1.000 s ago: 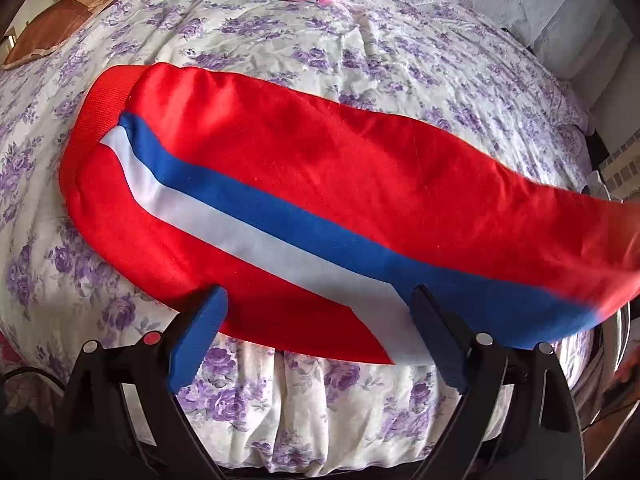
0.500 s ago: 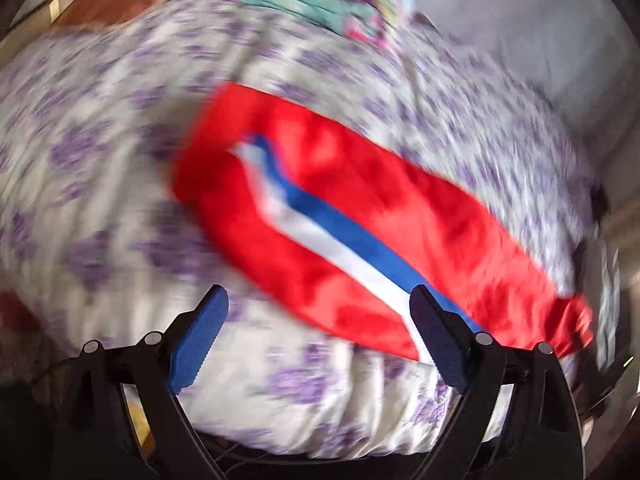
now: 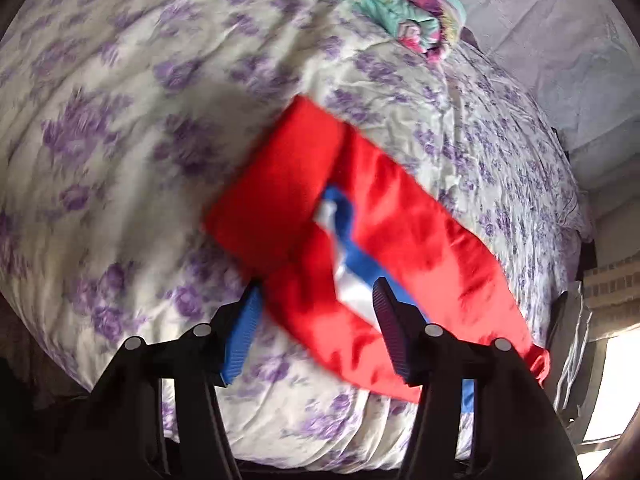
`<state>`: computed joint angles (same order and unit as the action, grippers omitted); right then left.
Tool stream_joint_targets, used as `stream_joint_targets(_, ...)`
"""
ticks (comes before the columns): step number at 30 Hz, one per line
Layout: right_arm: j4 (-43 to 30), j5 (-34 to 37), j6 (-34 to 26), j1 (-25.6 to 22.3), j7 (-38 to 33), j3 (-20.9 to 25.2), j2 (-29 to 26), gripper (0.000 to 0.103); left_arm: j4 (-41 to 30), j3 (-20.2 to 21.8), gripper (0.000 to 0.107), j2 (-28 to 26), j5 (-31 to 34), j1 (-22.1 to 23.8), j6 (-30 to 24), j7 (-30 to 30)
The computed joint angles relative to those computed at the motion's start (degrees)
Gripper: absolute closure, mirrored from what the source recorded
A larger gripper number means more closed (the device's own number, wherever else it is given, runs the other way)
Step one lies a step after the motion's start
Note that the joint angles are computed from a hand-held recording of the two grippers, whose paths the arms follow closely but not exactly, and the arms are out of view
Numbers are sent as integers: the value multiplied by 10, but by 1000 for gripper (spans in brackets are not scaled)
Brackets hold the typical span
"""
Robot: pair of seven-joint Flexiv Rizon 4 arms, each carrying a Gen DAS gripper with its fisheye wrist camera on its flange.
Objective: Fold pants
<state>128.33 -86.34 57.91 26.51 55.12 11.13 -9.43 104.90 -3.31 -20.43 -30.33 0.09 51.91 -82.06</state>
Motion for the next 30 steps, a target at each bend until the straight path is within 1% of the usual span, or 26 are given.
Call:
stream_joint_targets(2, -1, -6, 3, -2, 8, 0, -1, 87, -16, 5, 52, -10, 23, -6, -2, -11)
stream_joint_targets(3, -1, -9, 4, -2, 11, -2, -2, 87, -29, 13, 64, -21, 42, -12, -5, -33)
stream_joint_targets(4, -2, -10, 6, 4, 12, -8, -1, 87, -37, 20, 96, -26, 61, -16, -2, -49)
stream_joint_targets(6, 1, -27, 20, 40, 29, -50, 7, 87, -26, 13, 96, -22, 46, -6, 28, -43)
stream_joint_targets(7, -1, -37, 25, 40, 32, -51, 8, 87, -24, 14, 96, -20, 47, -4, 34, -44)
stream_joint_targets(8, -4, -32, 25, 43, 17, -49, 6, 86, -24, 18, 96, -20, 57, -5, 42, -49)
stream_joint_targets(9, -8, -1, 14, 48, -18, -43, 0, 86, -28, 24, 96, -25, 74, -7, 40, -53)
stream_joint_targets(10, -12, 44, 3, 52, -64, -34, -8, 86, -35, 27, 95, -32, 89, -7, 23, -57)
stream_joint_targets(11, -12, 67, 1, 59, -88, -36, -11, 83, -36, 27, 91, -35, 96, -7, 19, -56)
stream_joint_targets(13, -4, 81, -4, 58, -95, -32, -1, 77, -27, 26, 84, -28, 114, -10, 33, -46)
stream_joint_targets(14, 1, 106, -11, 68, -105, -34, 9, 70, -22, 22, 58, -21, 110, -7, 27, -38)
stream_joint_targets(15, -2, 153, -52, 76, -130, -20, 17, 52, -15, 20, 19, -10, 101, -3, 12, -39)
stream_joint_targets(16, -6, 186, -96, 87, -150, -9, 23, 44, -1, 18, 13, 0, 91, -1, 25, -34)
stream_joint_targets(17, -16, 219, -161, 110, -170, -2, 31, 41, 12, 20, 13, 11, 91, -2, 39, -30)
stream_joint_targets(18, -35, 253, -248, 128, -195, 14, 34, 41, 22, 24, 13, 27, 104, -4, 37, -20)
stream_joint_targets(19, -51, 267, -304, 131, -205, 34, 32, 41, 34, 28, 13, 43, 112, -6, 42, -13)
stream_joint_targets(20, -64, 263, -343, 121, -206, 58, 28, 41, 49, 36, 13, 62, 126, -11, 59, -17)
stream_joint_targets(21, -69, 240, -350, 111, -201, 70, 28, 40, 55, 39, 14, 72, 135, -15, 70, -19)
stream_joint_targets(22, -72, 195, -320, 86, -192, 83, 26, 39, 61, 35, 14, 82, 132, -16, 81, -11)
stream_joint_targets(24, -88, 72, -183, 11, -171, 99, 7, 39, 57, 16, 14, 86, 108, -19, 101, 27)
stream_joint_targets(25, -119, 0, -91, -13, -164, 85, -23, 39, 47, 11, 13, 79, 113, -25, 109, 35)
stream_joint_targets(26, -155, -46, -26, -21, -160, 69, -55, 40, 33, 11, 13, 66, 130, -35, 118, 28)
stream_joint_targets(27, -199, -55, 38, -13, -178, 45, -93, 41, 5, 23, 13, 40, 175, -55, 122, -4)
stream_joint_targets(28, -241, -27, 87, 10, -233, 14, -133, 43, -24, 53, 13, 20, 225, -82, 105, -51)
stream_joint_targets(29, -267, 39, 100, 28, -302, 2, -168, 43, -57, 71, 13, -9, 271, -94, 68, -98)
stream_joint_targets(30, -279, 133, 87, 37, -375, 8, -194, 43, -71, 71, 14, -24, 279, -89, 35, -119)
